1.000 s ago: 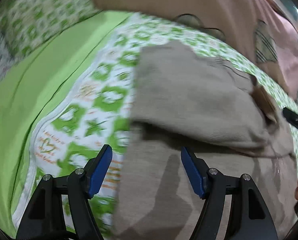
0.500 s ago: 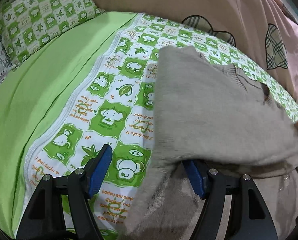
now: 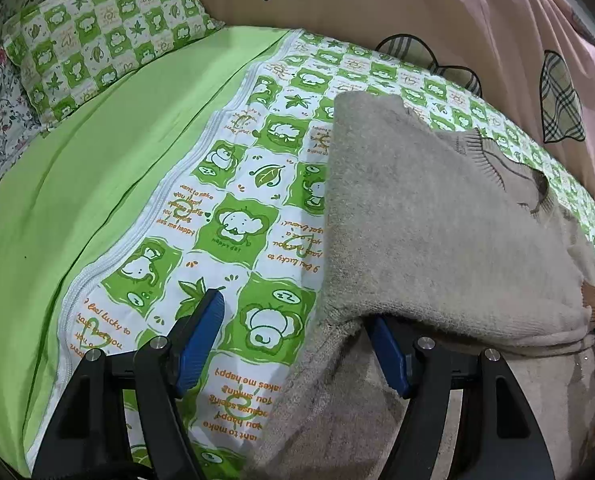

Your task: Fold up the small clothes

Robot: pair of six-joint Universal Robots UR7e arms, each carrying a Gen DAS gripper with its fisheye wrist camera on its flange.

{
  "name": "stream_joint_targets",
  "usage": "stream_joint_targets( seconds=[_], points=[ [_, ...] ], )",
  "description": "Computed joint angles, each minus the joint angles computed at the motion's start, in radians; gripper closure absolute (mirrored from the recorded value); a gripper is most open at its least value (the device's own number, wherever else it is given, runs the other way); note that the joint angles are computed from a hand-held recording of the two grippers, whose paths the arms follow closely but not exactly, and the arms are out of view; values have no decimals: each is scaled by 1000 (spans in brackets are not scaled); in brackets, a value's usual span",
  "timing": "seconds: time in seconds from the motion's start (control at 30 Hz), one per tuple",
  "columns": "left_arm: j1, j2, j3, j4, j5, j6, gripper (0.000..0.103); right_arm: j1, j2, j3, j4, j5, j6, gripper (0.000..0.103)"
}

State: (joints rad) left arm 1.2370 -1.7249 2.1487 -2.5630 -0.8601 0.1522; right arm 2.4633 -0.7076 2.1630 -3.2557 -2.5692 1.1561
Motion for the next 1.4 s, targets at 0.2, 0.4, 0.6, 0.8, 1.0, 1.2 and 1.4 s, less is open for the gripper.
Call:
stream_joint_targets(
  seconds=[0.2, 0.4, 0.6, 0.8, 1.0, 1.2, 1.4],
  points=[
    [11, -12, -3, 3, -24, -8, 30, 48, 2, -22, 37, -126, -35, 95],
    [26, -36, -25, 90, -99, -2, 31, 15, -43, 30, 186, -40, 108, 95],
    [102, -32, -140, 200, -385, 43, 24, 18, -41, 30, 160, -28, 79, 94],
    [130, 206, -354, 255, -407, -14, 22, 17, -37, 21, 189, -26, 76, 93],
    [158, 319, -444, 271, -471, 19, 91, 14, -35, 19, 170, -15, 44, 92],
    [121, 252, -315, 25, -386, 107, 95, 43, -1, -52, 212, -100, -68, 94],
    [136, 288, -343, 53, -324, 63, 85, -4, -36, 0, 237, -16, 48, 93]
  ],
)
